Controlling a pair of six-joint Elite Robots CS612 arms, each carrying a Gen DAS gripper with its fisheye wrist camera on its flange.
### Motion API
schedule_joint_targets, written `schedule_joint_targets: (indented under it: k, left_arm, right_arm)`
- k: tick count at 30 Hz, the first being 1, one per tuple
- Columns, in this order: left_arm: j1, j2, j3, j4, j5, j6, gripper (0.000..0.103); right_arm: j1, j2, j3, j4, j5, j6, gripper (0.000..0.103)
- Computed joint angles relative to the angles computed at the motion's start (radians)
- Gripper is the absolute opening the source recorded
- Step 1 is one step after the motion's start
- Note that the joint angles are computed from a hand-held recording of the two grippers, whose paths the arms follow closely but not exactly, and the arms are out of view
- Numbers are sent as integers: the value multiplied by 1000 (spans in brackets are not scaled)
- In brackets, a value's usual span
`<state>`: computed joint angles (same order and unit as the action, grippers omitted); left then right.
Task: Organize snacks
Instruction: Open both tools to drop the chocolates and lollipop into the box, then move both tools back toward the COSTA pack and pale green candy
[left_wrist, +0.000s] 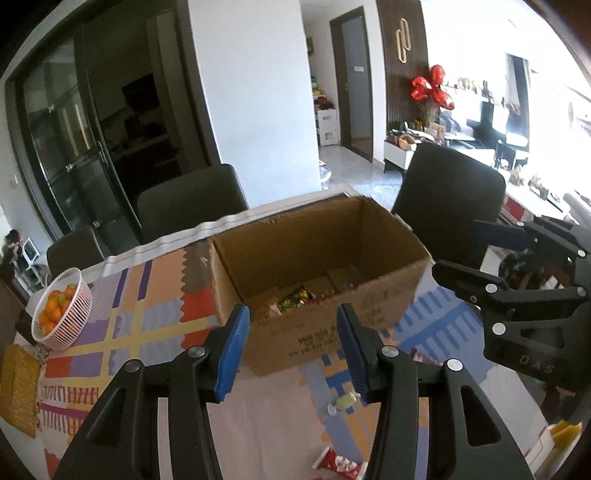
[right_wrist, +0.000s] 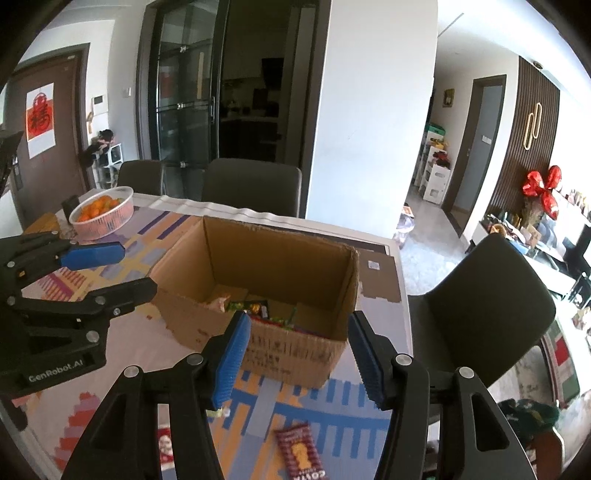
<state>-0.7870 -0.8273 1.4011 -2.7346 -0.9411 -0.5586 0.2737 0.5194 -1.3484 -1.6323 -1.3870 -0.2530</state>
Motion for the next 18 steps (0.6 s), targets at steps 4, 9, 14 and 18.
schedule_joint_targets:
  k: [4,9,14,18]
  left_arm:
    - [-8,5,4,14,-28,9,49]
    - [-13,19,5,40,-71,11,49]
    - [-12,37,-1,78,-130,0,49]
    - [-10,53,-9,113,-172,-3,49]
  right_arm:
    - [-4,20,-38,41,0,-16,56]
    - [-12,45,-74,111,8,-37,56]
    - [-17,61,-84,186,5,-34,56]
    - [-19,76,-90,245,-7,-35,56]
